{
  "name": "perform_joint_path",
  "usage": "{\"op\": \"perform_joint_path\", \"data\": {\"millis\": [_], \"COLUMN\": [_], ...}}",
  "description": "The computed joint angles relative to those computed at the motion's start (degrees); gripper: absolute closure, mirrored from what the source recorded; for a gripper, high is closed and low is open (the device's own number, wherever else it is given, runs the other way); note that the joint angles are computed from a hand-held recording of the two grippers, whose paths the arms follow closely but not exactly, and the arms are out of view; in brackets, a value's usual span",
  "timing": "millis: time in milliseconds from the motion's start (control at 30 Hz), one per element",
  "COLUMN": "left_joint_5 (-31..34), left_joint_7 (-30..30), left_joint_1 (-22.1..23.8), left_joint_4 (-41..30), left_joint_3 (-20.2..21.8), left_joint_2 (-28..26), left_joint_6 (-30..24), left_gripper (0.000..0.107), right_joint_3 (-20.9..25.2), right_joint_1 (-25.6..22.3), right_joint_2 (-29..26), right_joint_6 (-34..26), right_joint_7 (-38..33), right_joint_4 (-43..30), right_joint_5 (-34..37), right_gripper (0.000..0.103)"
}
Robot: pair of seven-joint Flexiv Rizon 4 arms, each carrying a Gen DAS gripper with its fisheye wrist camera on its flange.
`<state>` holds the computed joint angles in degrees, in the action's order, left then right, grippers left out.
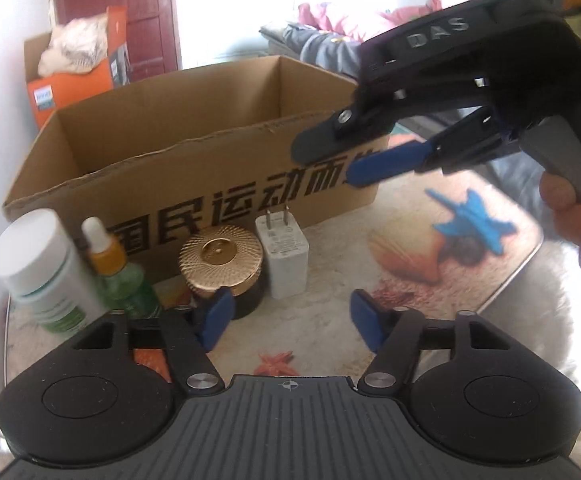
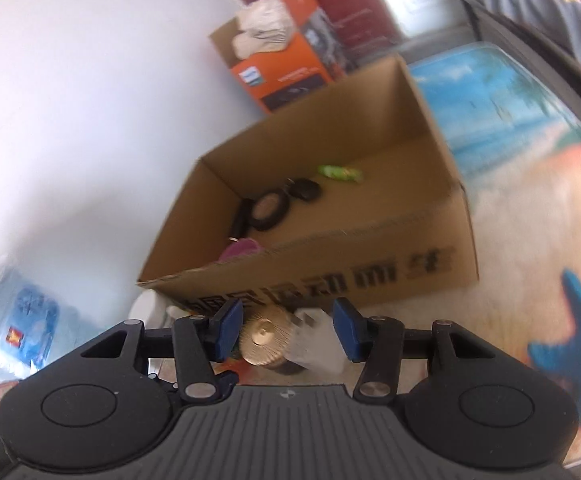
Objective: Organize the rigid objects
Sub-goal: 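Move the right gripper to the white charger plug, then grasp the white charger plug with the right gripper and lift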
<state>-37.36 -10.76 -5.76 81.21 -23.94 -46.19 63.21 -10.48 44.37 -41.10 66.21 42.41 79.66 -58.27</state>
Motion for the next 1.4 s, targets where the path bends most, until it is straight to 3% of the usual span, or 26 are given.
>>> {"op": "perform_joint_path", "data": {"millis": [100, 300, 467, 667, 867, 967, 1233, 1400], "left_joint_5": [0.40, 2.14, 2.70, 0.35, -2.36, -2.48, -1.71, 0.74], "left_joint_7": [1.10, -1.75, -2.34, 7.88, 14.78, 12.33, 7.13, 3.13], "left_joint_1": [-0.64, -2.10, -2.02, 1.62, 1.57, 0.31, -2.26, -3.85], "left_joint_4": [0.21, -2.18, -3.52, 0.93, 4.63, 3.20, -0.51, -2.78], "left_joint_3": [-0.39, 0.69, 0.19, -5.63, -6.75, -4.38, -1.08, 0.30], "left_joint_2": [-0.90, -2.36, -2.94, -1.43, 0.24, 0.29, -1.18, -2.90], "left_joint_6": [3.05, 1.58, 0.32, 0.78, 2.75, 0.35, 1.82, 2.98], "left_gripper": [0.053, 0.060, 0.061, 0.061, 0.060, 0.059, 0.059, 0.060], "right_joint_3": [-1.76, -0.45, -2.11, -5.00, -9.44, -9.88, -7.53, -3.60], "right_joint_1": [-0.17, -1.12, -0.33, 2.57, 5.94, 6.07, 3.13, 0.87], "right_joint_2": [-2.00, -4.96, -6.58, -4.03, -0.52, 0.28, -0.02, -1.25], "right_joint_6": [4.24, 5.64, 8.38, 9.23, 11.39, 11.52, 11.80, 8.95], "right_joint_7": [3.59, -2.54, -3.71, -1.43, 7.06, 10.41, 13.12, 8.32], "right_joint_4": [0.22, -2.69, -2.99, 1.95, 8.79, 10.18, 8.06, 4.87], "right_joint_5": [-1.96, 2.99, 7.39, 8.90, 5.25, 2.44, -3.61, -1.84], "right_gripper": [0.053, 0.058, 0.065, 0.065, 0.065, 0.065, 0.065, 0.065]}}
